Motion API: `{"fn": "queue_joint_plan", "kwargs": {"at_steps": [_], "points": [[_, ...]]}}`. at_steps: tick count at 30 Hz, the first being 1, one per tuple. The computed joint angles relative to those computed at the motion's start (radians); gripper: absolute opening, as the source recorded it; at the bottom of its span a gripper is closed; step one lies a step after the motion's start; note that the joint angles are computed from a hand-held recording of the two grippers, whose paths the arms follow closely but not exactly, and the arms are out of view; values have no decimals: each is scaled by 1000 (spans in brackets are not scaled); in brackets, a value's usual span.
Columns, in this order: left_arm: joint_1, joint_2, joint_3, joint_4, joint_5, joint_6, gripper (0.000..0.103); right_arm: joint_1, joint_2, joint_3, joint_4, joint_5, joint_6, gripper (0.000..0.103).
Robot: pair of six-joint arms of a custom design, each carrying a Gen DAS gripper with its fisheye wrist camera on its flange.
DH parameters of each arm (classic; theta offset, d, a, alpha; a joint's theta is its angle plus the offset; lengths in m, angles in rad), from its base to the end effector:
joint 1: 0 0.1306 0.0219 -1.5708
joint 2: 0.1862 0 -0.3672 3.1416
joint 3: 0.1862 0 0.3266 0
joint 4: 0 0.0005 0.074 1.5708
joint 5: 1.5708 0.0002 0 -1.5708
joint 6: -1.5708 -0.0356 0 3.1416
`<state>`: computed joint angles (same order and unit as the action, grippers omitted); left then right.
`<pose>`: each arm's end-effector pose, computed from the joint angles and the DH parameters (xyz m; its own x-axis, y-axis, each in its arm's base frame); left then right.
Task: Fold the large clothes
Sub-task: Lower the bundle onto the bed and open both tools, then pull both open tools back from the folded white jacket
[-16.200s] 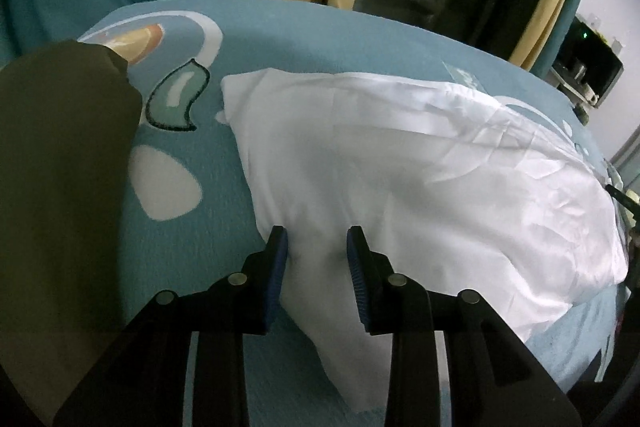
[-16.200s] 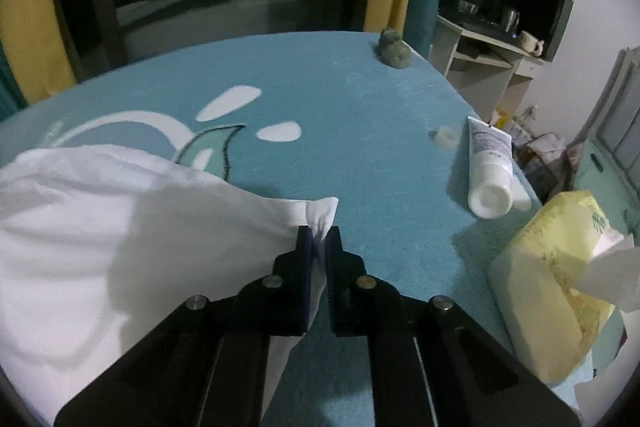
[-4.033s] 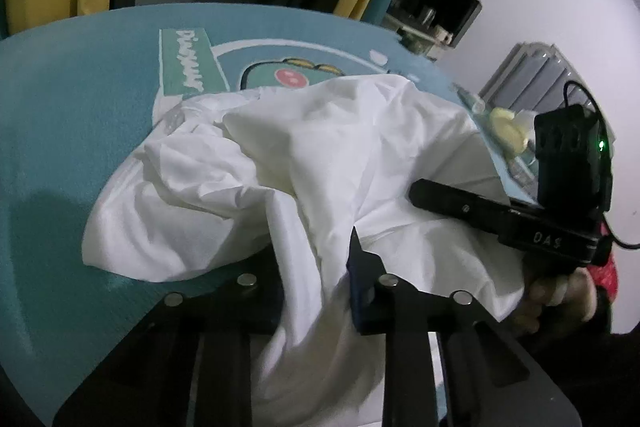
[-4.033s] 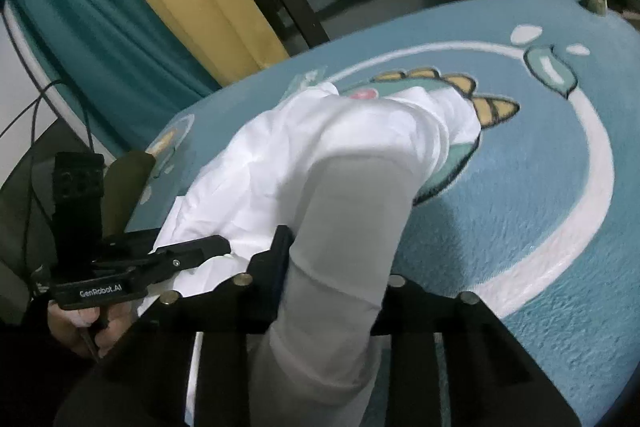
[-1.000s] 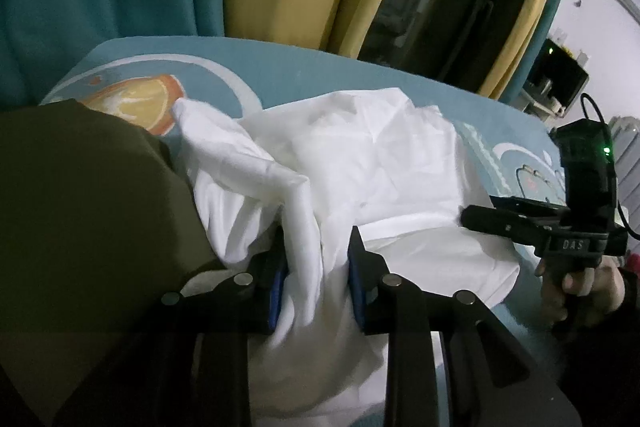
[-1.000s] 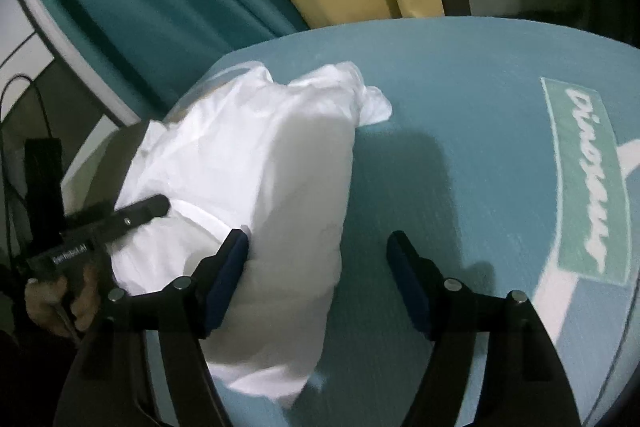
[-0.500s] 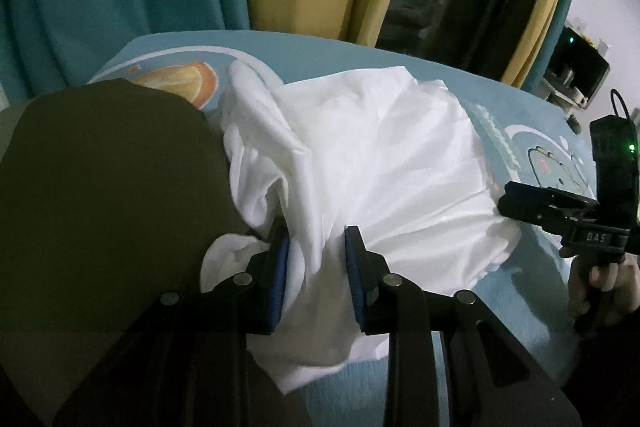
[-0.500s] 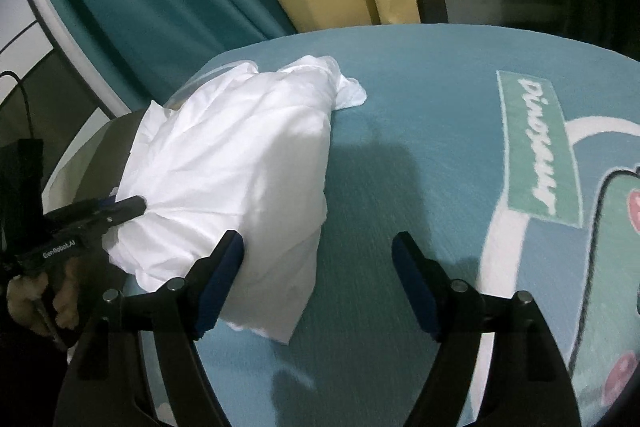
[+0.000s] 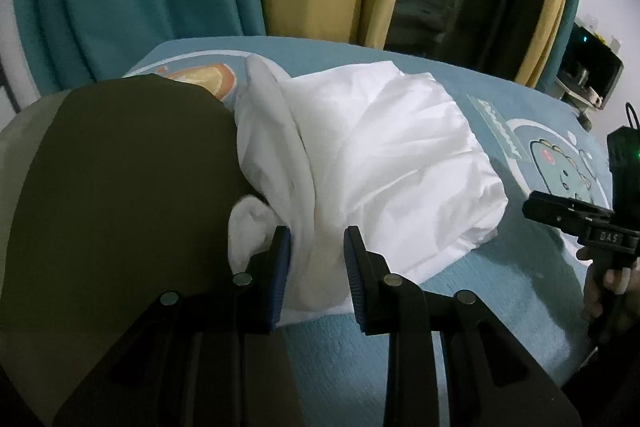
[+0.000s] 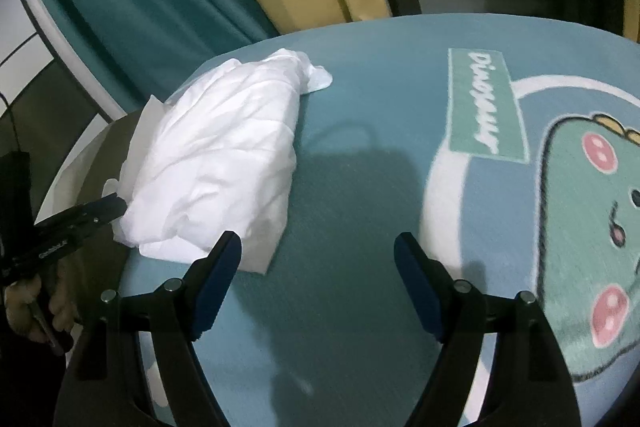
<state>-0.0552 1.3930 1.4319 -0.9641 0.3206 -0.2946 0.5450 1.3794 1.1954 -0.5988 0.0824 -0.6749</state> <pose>0.4148 -0.0347 0.4243 -0.6930 0.3143 -0.6488 0.4629 0.8840 -0.0662 0.3597 0.2140 0.3607 -0.7625 0.2659 -0.5898 0.0124 0.9175 0.3976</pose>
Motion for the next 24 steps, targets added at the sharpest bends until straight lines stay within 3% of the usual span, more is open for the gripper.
{"fn": "queue_joint_plan", "kwargs": {"at_steps": [9, 24], "points": [[-4, -94, -60, 31, 36, 82, 29, -18, -103, -95, 9, 18, -17, 79], [-110, -190, -135, 31, 70, 155, 29, -31, -331, -245, -52, 87, -80, 79]]}}
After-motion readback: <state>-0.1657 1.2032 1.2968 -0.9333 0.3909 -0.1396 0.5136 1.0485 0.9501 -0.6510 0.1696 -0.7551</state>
